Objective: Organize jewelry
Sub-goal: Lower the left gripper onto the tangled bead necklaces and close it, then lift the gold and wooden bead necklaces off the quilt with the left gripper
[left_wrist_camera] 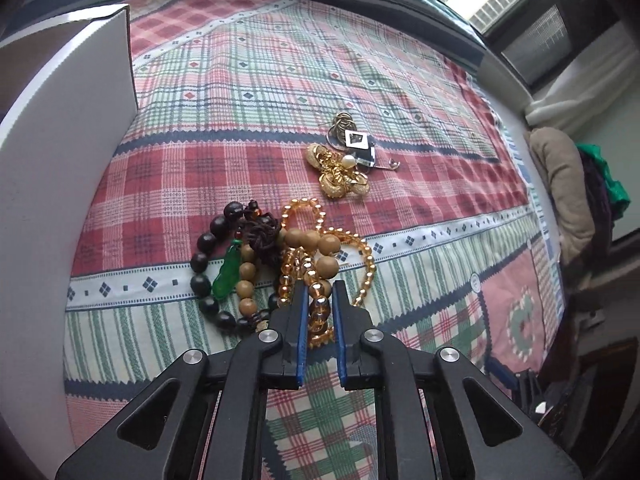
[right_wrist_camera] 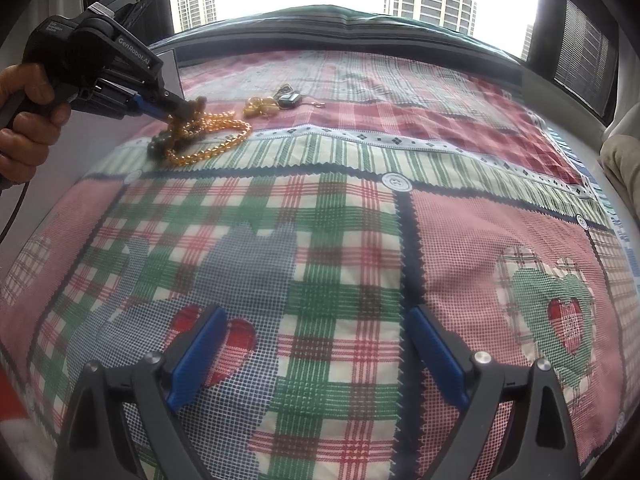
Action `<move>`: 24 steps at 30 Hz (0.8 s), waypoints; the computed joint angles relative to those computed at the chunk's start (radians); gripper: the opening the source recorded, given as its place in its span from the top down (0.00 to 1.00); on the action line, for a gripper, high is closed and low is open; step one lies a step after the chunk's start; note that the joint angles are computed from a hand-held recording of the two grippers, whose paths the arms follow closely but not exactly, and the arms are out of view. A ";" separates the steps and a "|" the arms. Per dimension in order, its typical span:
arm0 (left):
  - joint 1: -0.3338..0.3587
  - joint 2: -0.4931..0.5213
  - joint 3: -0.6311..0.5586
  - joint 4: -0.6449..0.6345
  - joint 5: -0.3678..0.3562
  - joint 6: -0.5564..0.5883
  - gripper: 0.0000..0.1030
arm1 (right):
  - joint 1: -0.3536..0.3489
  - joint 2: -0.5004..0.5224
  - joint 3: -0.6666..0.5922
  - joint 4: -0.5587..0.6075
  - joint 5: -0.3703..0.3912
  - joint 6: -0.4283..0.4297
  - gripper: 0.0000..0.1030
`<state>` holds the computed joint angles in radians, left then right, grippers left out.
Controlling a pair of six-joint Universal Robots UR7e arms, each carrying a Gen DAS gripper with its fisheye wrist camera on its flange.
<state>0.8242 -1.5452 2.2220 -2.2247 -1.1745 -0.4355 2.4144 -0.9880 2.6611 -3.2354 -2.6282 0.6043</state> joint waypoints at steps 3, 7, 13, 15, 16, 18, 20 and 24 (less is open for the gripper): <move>-0.016 -0.045 0.042 0.000 -0.007 0.010 0.91 | -0.001 -0.001 0.000 0.002 -0.001 0.001 0.08; -0.064 -0.073 0.094 0.026 0.015 0.026 0.91 | 0.000 -0.003 0.000 0.007 -0.001 0.004 0.08; -0.150 -0.112 0.164 0.032 0.002 0.030 0.91 | -0.001 0.000 0.000 0.000 -0.003 0.001 0.08; -0.175 -0.134 0.183 0.035 -0.013 0.020 0.91 | -0.001 0.001 0.000 0.000 -0.003 0.001 0.08; -0.186 -0.148 0.194 0.035 -0.025 0.012 0.91 | -0.001 0.001 -0.001 -0.001 -0.003 0.000 0.08; -0.209 -0.190 0.216 0.051 -0.053 -0.007 0.91 | -0.001 0.001 -0.001 -0.001 -0.003 0.000 0.08; -0.249 -0.252 0.247 0.085 -0.067 -0.027 0.91 | -0.001 0.002 0.000 -0.004 -0.001 -0.002 0.08; -0.317 -0.397 0.298 0.196 -0.077 -0.083 0.90 | 0.002 0.011 0.004 -0.024 -0.003 -0.008 0.08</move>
